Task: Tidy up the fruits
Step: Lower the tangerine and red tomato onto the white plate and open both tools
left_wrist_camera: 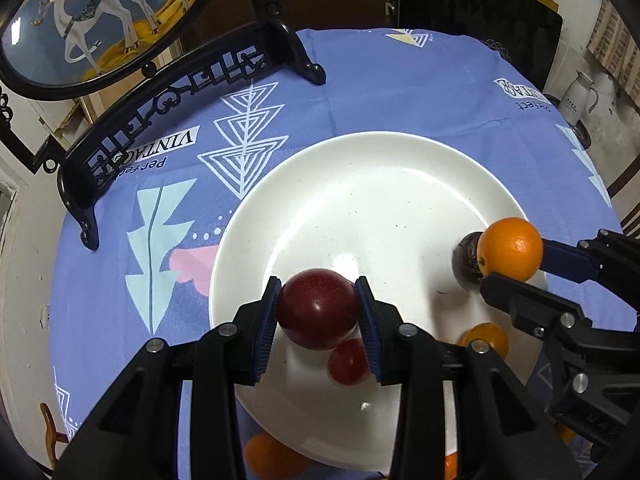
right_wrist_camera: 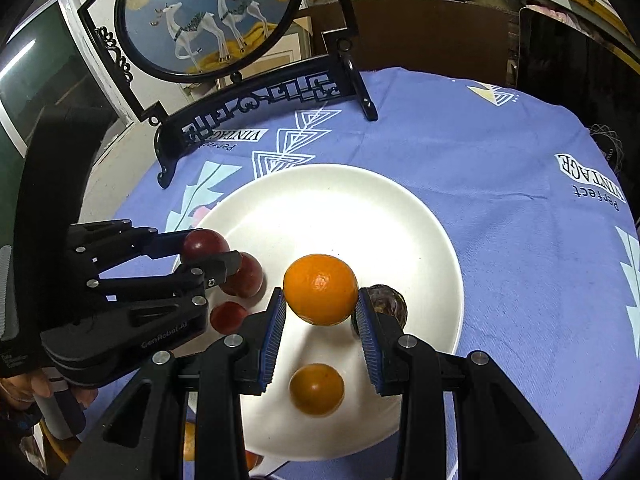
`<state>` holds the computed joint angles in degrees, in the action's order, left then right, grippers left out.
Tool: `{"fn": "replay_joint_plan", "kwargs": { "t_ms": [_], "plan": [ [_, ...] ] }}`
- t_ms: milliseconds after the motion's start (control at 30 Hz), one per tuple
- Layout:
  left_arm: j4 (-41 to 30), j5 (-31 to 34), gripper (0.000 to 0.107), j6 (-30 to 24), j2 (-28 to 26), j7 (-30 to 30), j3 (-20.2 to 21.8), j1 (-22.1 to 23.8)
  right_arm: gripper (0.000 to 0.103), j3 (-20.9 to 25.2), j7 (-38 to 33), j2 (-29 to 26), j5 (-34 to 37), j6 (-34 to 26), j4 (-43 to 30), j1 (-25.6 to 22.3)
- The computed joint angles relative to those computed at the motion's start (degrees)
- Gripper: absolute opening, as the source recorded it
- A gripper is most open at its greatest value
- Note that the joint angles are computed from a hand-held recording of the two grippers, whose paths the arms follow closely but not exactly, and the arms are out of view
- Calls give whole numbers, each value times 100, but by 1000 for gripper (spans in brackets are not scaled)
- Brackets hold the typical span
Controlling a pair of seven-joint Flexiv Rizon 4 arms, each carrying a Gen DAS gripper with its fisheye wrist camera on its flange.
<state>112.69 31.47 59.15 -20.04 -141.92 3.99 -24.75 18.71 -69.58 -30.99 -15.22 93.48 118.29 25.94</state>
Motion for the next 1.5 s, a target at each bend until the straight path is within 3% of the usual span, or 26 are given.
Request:
{"fn": "replay_joint_plan", "kwargs": {
  "t_ms": [133, 200, 233, 733, 900, 1300, 1500],
  "plan": [
    [-38, 97, 40, -2, -25, -72, 41, -41, 40, 107, -76, -74, -4, -128, -98, -96],
    [-66, 197, 51, -12, -6, -138, 65, -76, 56, -161, -12, -6, 6, 33, -19, 128],
    [-106, 312, 54, -82, 15, -247, 105, -140, 56, -305, 27, 30, 7, 140, 30, 247],
    [-19, 752, 55, -363, 460, -564, -170, -199, 56, -290, 151, 666, 42, 518, 773, 39],
    [55, 926, 55, -461, 682, -744, -331, -247, 56, -443, 262, 949, 96, 718, 1158, 206],
    [250, 1260, 59, -717, 1146, -1180, -772, -331, 57, -863, 309, 1583, 382, 1102, 2057, 864],
    [461, 1388, 64, -829, 1357, -1352, -914, -388, 59, -1296, 143, 1956, 905, 1248, 2582, 1595]
  ]
}}
